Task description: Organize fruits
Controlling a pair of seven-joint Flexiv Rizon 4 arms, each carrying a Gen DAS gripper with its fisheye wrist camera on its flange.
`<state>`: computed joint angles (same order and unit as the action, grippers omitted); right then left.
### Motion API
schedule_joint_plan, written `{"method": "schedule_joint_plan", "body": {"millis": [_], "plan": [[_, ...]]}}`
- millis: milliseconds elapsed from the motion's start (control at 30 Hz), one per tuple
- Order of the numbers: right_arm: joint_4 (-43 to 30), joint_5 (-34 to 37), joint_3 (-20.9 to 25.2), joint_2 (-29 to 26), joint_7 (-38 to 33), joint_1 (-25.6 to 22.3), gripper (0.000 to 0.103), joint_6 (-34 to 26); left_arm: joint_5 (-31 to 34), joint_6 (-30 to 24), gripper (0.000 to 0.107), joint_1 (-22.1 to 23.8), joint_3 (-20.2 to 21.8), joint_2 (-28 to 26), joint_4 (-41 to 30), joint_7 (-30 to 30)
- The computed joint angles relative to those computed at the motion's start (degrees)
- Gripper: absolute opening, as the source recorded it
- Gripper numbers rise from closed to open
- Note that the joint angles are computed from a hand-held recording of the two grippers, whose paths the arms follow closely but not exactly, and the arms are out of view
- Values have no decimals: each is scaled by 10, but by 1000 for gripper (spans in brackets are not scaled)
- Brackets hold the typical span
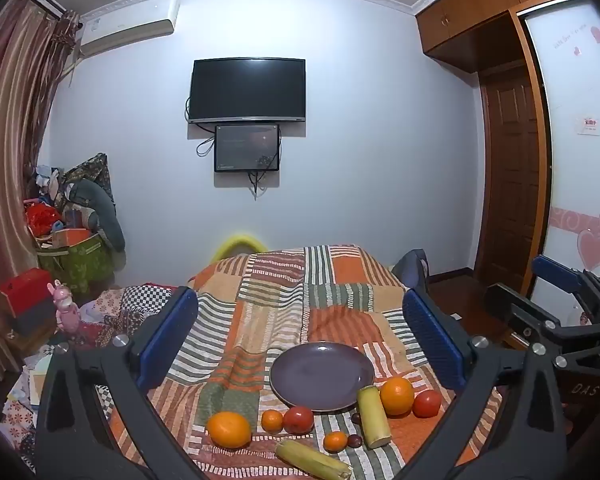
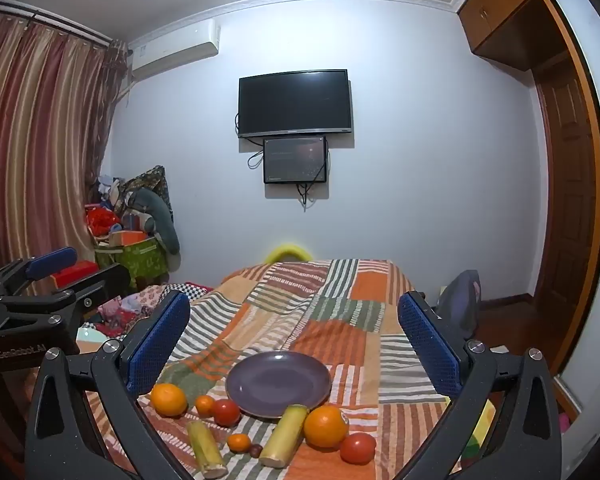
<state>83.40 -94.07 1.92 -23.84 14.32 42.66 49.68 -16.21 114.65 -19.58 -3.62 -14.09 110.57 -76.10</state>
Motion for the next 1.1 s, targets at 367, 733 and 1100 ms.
{"method": "schedule_joint_plan", "body": {"millis": [367, 733, 1100], "plan": [[9, -13, 0, 5, 20, -1, 103, -6, 30, 20, 103, 24, -21, -4, 7, -23], [8, -12, 4, 5, 24, -2, 103, -16, 57, 7, 103, 35, -22, 1, 5, -40], [10, -14, 6, 7, 27, -3, 103, -15, 45, 0, 103, 23, -12, 1, -1, -33]]}}
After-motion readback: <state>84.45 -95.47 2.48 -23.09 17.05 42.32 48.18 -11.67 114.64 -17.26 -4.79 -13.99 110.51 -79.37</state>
